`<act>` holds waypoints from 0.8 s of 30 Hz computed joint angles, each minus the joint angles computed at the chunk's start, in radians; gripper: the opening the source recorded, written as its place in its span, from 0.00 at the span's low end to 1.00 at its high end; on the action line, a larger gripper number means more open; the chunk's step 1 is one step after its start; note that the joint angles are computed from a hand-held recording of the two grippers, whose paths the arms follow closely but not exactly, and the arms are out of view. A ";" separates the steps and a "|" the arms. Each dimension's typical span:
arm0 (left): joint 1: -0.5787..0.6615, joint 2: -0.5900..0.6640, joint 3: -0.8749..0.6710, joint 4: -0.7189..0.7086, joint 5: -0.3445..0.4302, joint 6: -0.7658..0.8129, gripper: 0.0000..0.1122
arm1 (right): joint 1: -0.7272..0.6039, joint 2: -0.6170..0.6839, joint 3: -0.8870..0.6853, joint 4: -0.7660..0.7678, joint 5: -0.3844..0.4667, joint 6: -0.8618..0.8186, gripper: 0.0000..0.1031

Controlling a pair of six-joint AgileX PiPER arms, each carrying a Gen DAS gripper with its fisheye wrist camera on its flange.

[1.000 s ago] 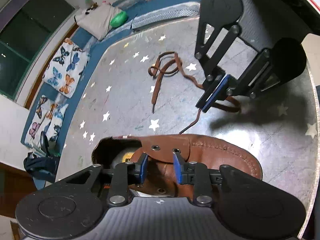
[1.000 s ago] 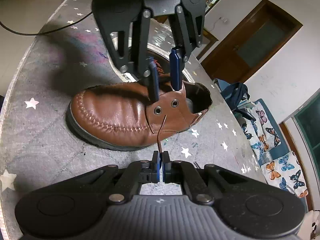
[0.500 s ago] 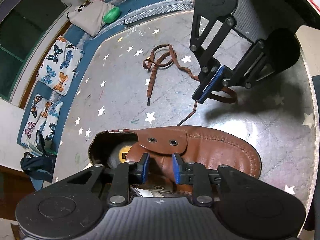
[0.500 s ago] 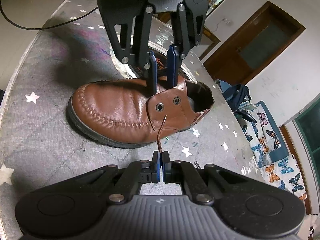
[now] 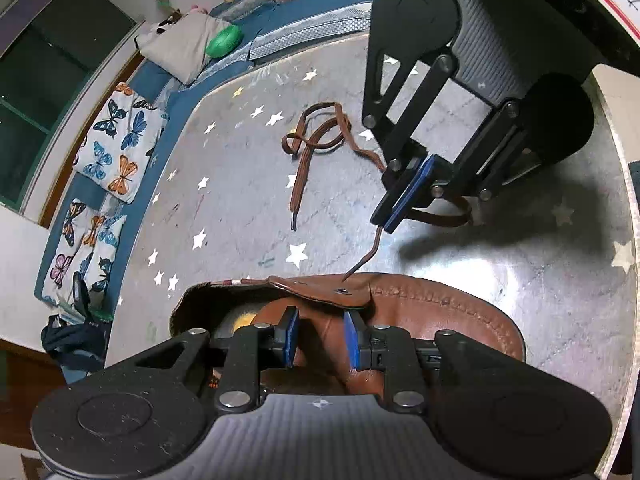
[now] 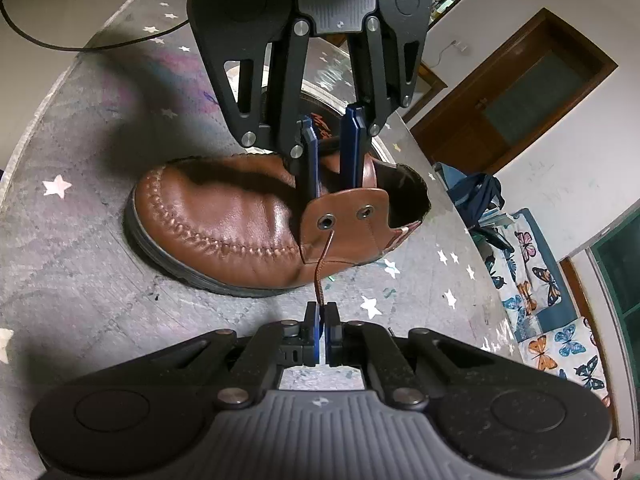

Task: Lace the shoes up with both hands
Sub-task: 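Push the lace tip into the eyelet with the right gripper while the left gripper holds the flap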

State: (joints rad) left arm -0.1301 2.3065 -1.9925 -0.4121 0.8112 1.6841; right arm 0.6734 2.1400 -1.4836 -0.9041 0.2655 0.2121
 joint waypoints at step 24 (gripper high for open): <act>-0.011 -0.024 0.068 -0.029 -0.056 0.039 0.21 | 0.003 0.032 -0.067 -0.056 -0.011 0.040 0.02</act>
State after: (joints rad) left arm -0.1411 2.2829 -1.9245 -0.4414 0.7551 1.7229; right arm 0.6768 2.1721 -1.5502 -0.9601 0.2544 0.2521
